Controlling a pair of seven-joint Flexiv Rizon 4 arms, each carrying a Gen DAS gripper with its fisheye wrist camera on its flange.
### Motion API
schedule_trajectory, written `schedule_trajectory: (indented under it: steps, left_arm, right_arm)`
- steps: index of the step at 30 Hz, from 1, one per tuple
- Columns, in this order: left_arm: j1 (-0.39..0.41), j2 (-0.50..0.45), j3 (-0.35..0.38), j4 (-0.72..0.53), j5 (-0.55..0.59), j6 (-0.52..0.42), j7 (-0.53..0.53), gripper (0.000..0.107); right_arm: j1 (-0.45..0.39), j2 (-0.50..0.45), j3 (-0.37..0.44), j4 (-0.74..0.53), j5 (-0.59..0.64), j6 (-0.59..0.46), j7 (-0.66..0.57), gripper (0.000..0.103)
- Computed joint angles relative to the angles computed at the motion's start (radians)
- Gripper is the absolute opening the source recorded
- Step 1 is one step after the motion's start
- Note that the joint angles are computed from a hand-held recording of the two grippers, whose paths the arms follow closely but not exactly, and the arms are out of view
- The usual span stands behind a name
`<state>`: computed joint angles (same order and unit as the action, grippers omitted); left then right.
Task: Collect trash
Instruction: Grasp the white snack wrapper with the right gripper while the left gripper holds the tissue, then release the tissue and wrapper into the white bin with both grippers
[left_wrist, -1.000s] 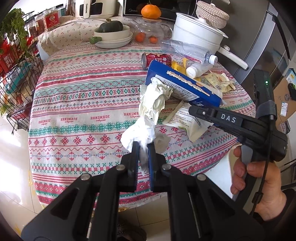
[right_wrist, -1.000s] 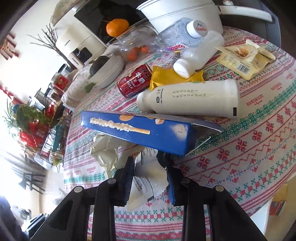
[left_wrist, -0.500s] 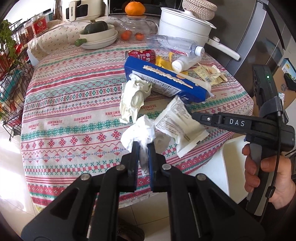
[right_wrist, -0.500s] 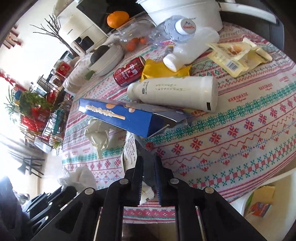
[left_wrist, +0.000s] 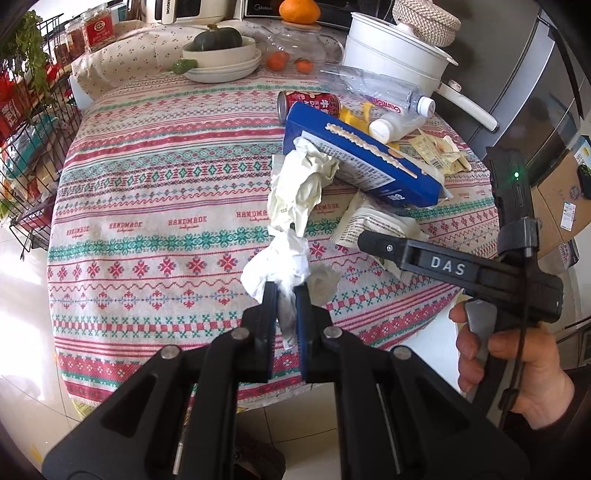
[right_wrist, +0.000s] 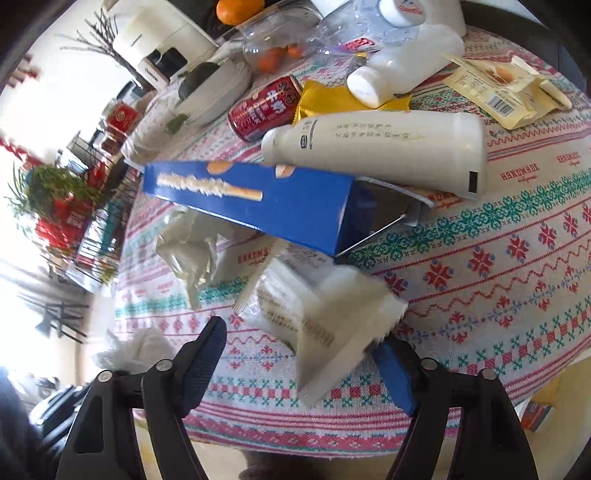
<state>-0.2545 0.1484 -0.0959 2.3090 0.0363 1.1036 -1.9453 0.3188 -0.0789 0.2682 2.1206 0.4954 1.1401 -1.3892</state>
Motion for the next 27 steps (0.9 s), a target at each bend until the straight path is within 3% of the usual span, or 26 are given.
schedule_trajectory:
  steps: [2, 3, 4, 5, 13, 18, 27]
  left_arm:
    - [-0.001, 0.002, 0.0, 0.001, 0.0, -0.002, 0.002, 0.01]
    - [-0.001, 0.002, 0.0, 0.001, -0.002, -0.003, 0.005, 0.01]
    - [-0.002, 0.001, -0.001, 0.001, -0.002, -0.004, 0.006, 0.01]
    - [-0.003, 0.001, -0.002, 0.0, -0.002, -0.006, 0.007, 0.01]
    - [-0.018, 0.004, -0.008, -0.002, -0.013, 0.01, 0.027, 0.01]
    - [-0.038, 0.003, -0.014, -0.002, -0.031, 0.028, 0.058, 0.01]
    - [-0.089, -0.047, -0.044, -0.049, -0.07, 0.048, 0.114, 0.01]
  right_arm:
    - [0.013, -0.006, -0.001, 0.021, -0.052, 0.05, 0.028, 0.067]
    - [0.013, -0.007, 0.0, 0.023, -0.057, 0.063, 0.027, 0.055]
    - [0.008, -0.01, 0.002, 0.018, -0.044, 0.062, 0.014, 0.036]
    - [-0.002, -0.011, 0.005, 0.006, -0.018, 0.043, -0.014, 0.03]
    - [-0.023, 0.063, -0.015, 0.012, 0.027, -0.032, -0.058, 0.027]
    - [-0.031, 0.167, -0.059, 0.037, 0.064, -0.136, -0.129, 0.027]
    - [-0.066, 0.348, -0.158, 0.099, 0.046, -0.283, -0.143, 0.027]
